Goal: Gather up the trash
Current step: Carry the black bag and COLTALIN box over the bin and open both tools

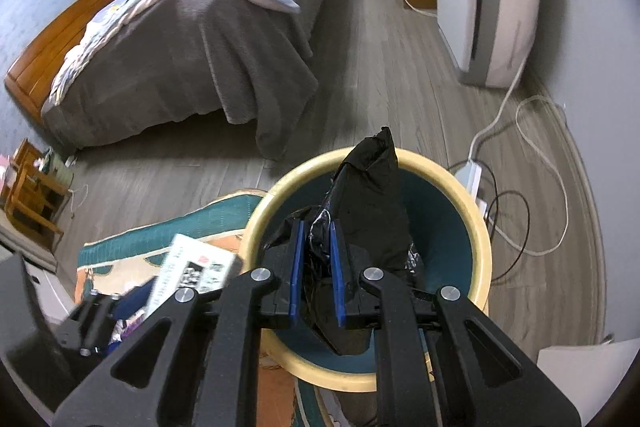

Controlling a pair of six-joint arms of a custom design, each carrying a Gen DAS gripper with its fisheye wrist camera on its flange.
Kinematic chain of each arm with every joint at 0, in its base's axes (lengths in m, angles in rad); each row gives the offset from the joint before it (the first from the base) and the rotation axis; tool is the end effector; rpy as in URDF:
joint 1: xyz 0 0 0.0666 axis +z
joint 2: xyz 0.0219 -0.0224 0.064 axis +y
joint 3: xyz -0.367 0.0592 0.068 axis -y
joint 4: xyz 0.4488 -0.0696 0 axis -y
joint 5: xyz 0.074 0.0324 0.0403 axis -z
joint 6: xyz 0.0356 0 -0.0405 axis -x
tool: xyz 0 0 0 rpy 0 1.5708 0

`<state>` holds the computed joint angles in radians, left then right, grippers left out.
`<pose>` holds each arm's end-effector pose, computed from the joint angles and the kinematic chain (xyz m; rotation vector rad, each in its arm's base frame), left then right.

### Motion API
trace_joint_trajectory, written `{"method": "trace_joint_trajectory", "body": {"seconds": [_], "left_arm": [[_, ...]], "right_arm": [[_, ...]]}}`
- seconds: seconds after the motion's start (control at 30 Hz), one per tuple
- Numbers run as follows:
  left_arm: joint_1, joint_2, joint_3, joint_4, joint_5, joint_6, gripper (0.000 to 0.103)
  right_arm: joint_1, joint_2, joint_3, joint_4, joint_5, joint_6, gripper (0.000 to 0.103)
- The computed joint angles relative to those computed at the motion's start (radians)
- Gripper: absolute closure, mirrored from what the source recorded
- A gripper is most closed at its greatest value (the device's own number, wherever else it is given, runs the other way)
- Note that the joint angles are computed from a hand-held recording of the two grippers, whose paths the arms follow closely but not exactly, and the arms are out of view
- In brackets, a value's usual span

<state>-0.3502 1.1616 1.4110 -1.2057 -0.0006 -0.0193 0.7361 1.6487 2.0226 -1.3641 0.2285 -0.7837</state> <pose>0.4096 -0.1500 0.5155 0.4649 2.4892 -0.1316 0.4470 0.3935 0.5641 0.1481 2.5477 0.3127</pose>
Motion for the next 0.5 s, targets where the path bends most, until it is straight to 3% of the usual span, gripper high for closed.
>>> {"method": "trace_joint_trajectory", "body": {"seconds": [0.2, 0.37, 0.5], "left_arm": [[-0.029, 0.037, -0.014, 0.032, -0.018, -0.03, 0.03], [-0.029, 0.028, -0.021, 0.051, -0.026, -0.042, 0.014], [-0.024, 0.009, -0.026, 0.055, -0.028, -0.038, 0.011]], "right_arm": [[-0.024, -0.015, -0.038, 0.006, -0.022, -0.06, 0.09], [-0.035, -0.014, -0.044, -0.003, -0.026, -0.082, 0.086], [-0.035, -0.016, -0.041, -0.007, -0.009, -0.102, 0.05]]}}
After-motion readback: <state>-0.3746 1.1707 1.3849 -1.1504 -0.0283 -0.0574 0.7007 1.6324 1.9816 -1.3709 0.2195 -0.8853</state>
